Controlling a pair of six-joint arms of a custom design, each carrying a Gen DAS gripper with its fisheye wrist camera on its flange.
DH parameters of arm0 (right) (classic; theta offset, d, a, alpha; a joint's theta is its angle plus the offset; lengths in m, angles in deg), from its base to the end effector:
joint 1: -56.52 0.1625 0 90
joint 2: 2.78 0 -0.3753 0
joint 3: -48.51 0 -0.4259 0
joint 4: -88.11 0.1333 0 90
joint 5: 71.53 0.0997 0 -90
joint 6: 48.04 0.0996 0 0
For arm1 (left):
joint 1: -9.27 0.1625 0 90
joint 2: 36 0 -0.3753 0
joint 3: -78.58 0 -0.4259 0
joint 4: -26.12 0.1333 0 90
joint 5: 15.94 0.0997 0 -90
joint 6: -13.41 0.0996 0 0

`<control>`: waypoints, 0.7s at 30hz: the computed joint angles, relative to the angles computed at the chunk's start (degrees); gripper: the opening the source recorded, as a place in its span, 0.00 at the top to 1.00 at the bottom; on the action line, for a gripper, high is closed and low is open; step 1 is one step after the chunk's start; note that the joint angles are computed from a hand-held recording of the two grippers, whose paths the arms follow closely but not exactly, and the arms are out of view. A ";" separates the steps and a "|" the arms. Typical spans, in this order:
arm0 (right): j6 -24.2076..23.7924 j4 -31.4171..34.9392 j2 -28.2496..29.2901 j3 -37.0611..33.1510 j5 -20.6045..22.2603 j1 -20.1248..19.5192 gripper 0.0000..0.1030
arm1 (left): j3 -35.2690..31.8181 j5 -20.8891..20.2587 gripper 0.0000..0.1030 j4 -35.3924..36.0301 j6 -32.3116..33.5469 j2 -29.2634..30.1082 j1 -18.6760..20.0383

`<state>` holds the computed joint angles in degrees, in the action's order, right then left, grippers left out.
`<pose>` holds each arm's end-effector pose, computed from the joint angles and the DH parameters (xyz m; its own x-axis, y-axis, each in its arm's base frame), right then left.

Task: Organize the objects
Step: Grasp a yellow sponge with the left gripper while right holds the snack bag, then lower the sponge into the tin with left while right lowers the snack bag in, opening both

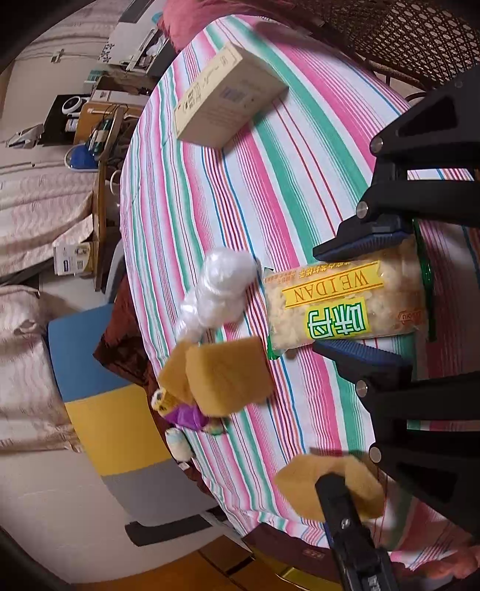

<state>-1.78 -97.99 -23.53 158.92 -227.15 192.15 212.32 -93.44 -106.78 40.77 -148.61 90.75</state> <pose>0.3566 -0.2893 -0.1601 -0.7633 0.3474 0.5447 -0.2298 0.6420 -0.7315 0.0966 -0.4004 0.3021 -0.8048 0.4800 -0.3490 0.5714 0.7857 -0.2370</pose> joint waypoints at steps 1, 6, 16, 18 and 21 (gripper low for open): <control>-0.39 -0.02 0.21 -0.33 0.32 0.07 0.58 | -0.18 -0.35 0.43 0.31 0.35 -0.75 0.34; -2.75 -0.04 1.56 -2.63 2.26 0.66 0.58 | -1.87 -2.19 0.43 1.54 0.47 -3.19 1.94; -6.63 1.66 4.04 -7.44 4.21 1.68 0.58 | -6.55 -3.31 0.43 1.16 2.31 -5.17 6.66; -7.24 2.09 4.37 -8.23 4.53 1.84 0.58 | -7.58 -3.61 0.43 0.96 2.56 -4.96 7.85; -7.82 2.57 4.97 -9.52 5.15 2.03 0.58 | -9.54 -4.08 0.43 0.61 2.73 -4.09 9.97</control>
